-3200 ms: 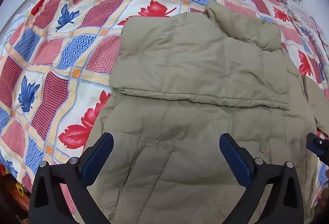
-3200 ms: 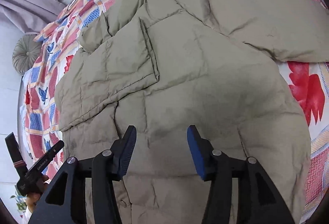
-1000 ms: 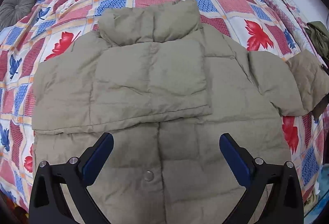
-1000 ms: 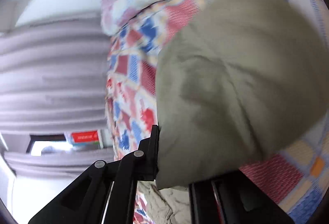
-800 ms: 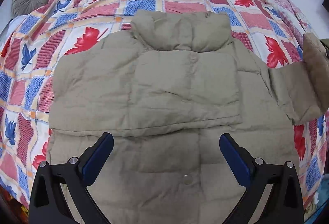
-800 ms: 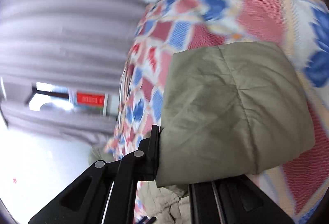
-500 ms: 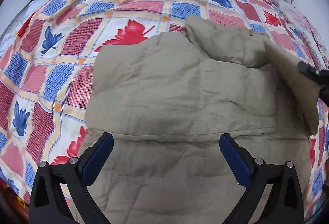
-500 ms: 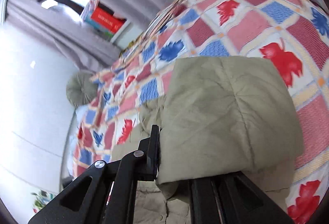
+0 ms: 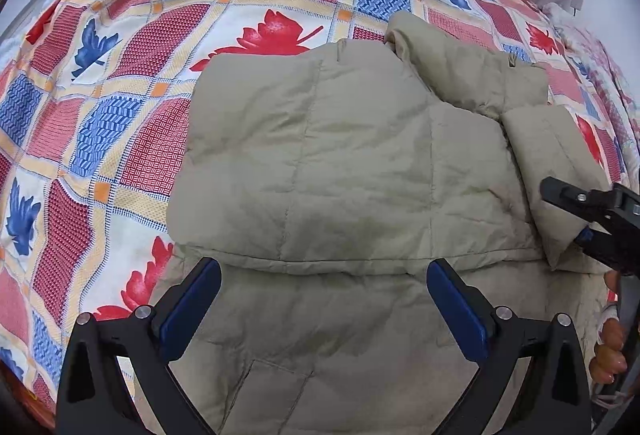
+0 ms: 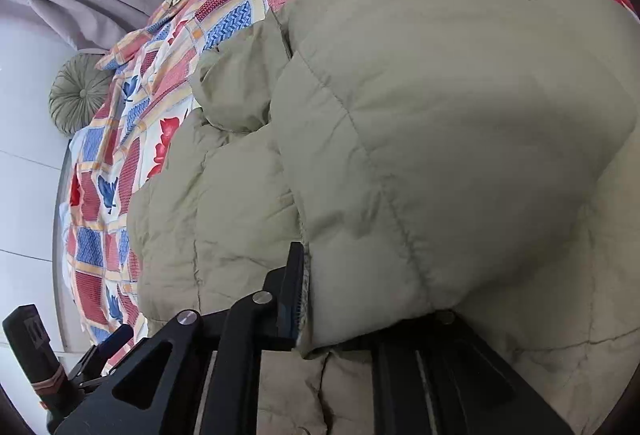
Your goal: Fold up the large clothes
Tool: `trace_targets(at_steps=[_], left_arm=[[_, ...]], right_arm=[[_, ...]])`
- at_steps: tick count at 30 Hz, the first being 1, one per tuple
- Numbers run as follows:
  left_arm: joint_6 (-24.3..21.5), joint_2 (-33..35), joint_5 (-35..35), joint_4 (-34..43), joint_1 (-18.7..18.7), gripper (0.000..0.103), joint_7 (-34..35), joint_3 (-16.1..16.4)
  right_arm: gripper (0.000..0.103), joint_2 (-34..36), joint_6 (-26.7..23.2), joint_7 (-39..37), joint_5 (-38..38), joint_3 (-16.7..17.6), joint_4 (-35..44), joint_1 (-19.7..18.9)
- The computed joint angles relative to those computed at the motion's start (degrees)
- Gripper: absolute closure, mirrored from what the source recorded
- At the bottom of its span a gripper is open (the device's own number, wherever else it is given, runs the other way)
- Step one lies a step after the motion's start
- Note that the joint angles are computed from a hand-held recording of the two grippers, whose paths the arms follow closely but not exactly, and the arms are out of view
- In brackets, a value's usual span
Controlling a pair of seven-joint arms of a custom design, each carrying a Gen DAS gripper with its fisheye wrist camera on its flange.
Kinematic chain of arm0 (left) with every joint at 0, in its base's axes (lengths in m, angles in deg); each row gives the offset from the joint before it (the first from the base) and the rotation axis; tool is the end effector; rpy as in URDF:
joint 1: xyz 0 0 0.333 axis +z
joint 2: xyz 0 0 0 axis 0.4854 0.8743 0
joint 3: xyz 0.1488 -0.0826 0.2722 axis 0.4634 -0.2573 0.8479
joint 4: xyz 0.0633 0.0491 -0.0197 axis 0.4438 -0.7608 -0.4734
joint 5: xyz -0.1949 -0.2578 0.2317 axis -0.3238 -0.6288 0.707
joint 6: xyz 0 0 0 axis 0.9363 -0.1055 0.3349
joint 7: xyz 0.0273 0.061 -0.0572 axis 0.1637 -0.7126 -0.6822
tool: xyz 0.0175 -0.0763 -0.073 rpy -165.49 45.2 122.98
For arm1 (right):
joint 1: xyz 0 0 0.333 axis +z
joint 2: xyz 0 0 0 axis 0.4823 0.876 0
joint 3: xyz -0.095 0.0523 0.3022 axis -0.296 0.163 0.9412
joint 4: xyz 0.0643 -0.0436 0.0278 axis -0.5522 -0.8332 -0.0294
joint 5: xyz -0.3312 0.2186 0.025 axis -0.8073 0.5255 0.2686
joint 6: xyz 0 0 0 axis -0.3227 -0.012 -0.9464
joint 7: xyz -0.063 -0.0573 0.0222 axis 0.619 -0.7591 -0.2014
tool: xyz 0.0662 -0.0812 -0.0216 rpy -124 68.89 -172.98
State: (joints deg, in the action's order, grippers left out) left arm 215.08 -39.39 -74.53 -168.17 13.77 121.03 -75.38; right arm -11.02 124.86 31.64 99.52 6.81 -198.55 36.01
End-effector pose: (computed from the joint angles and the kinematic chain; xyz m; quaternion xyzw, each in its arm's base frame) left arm 0.4921 -0.2623 0.5482 -0.5963 0.7807 -0.1754 0.0653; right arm 0.4209 0.0660 0.5246 -0.4504 0.8449 0.0176 0.2881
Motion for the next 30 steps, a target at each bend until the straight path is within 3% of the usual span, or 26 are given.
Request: trace_targets(at_steps=[1,3,5,11,12,13,15,18,21,23,25,26,30], left_arm=[[0.28,0.20,-0.71,0.33,-0.06,0.000,0.39,0.11],[0.61,0.76,-1.77,1.27,-0.09,0.000,1.14,0.22],[0.79,1.48,-2.94,2.37,0.04,0.000,1.94,0.38],[1.58,2.03,-8.19,3.89,1.09,0.000,5.26,1.35],[1.52,2.08,-9.35,4.05,1.29,0.000,5.98,1.56],[1.61,2.02,-11.11,4.08,1.51,0.000,7.07,1.87],[2.02,1.76,-14.68,3.87,1.85,0.000,8.92,2.34],[2.12,1.72,-21.08,3.98,2.35,0.001,11.73,3.14],[1.40,2.32,-26.25,4.71,2.79,0.001,13.55,3.42],[0.67,3.00,-28.67,5.36,3.02,0.001,14.51,3.28],[-0.02,3.81,-30.29,5.97,3.09,0.001,15.36,2.86],[-0.43,4.30,-30.92,6.34,3.13,0.001,15.64,2.62],[-1.55,7.50,-33.58,8.37,3.00,0.001,16.40,1.24]], right_arm=[[0.044,-0.65,-0.43,-0.15,-0.01,-0.10,0.33,0.10],[0.030,-3.42,0.03,-0.44,0.42,-0.26,-0.22,0.18],[0.030,-6.32,-0.52,0.44,0.48,-0.33,-0.90,-0.59],[0.030,-12.02,2.17,11.74,-0.66,0.69,-5.48,-7.98],[0.036,-11.65,3.62,12.58,-0.29,0.38,-5.76,-8.21],[0.062,-10.55,4.59,12.48,-0.04,-0.18,-5.27,-7.91],[0.090,-7.40,5.92,9.10,0.02,-1.57,-2.84,-5.80],[0.091,-2.14,6.53,0.98,-0.68,-1.98,2.70,-1.34],[0.090,2.57,2.30,-5.80,-0.06,-1.48,7.79,3.05],[0.086,5.09,-2.74,-7.00,-1.94,0.50,10.28,3.82],[0.046,6.65,-7.22,-8.62,-1.96,1.21,11.45,5.20],[0.038,6.33,-7.62,-9.19,-1.41,1.37,10.84,5.66],[0.036,0.98,-10.78,-7.77,-4.02,2.62,6.76,4.40]])
